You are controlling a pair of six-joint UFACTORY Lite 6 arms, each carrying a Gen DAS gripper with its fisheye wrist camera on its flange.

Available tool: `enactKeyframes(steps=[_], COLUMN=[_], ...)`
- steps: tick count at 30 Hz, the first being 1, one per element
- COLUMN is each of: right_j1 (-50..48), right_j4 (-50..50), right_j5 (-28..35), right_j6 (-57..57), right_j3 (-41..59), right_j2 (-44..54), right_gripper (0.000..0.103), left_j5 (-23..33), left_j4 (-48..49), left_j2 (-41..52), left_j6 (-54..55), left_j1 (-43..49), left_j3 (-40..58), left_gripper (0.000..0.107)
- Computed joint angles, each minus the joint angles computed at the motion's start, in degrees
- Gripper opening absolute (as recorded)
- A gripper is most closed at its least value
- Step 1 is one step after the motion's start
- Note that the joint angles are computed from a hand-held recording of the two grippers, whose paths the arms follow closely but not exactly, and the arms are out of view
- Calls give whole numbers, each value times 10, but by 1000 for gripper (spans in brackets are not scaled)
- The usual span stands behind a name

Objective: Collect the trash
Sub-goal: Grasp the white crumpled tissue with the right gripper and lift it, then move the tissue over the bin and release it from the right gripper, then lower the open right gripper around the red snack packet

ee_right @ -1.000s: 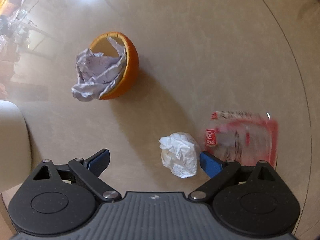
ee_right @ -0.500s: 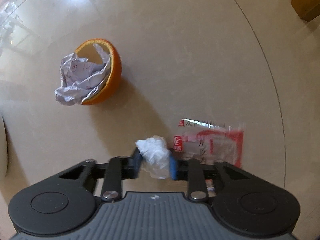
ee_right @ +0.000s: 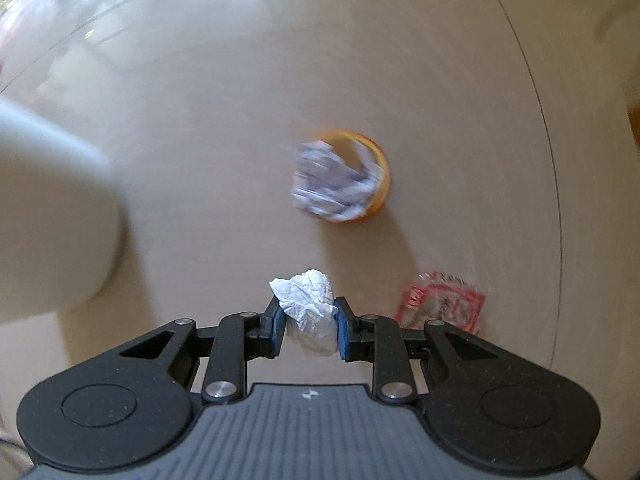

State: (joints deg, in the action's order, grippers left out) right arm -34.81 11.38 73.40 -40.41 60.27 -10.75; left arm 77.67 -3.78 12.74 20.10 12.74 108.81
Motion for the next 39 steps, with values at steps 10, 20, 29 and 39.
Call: enactKeyframes(steps=[10, 20, 29, 39], right_j1=[132, 346, 415, 238], right_j4=[96, 192, 166, 191], right_j5=[232, 269, 221, 233], right_j6=[9, 170, 180, 126], right_j3=[306, 574, 539, 491], right_j2=[-8, 96, 83, 55], right_gripper=[30, 31, 73, 84], left_j5=[6, 2, -1, -1], left_j4=[-3, -6, -8, -14], left_j2=[8, 6, 0, -2], left_j6=[4, 6, 10, 24], left_j1=[3, 5, 7, 10], left_j3=[11, 6, -3, -6], left_gripper=[16, 16, 16, 16])
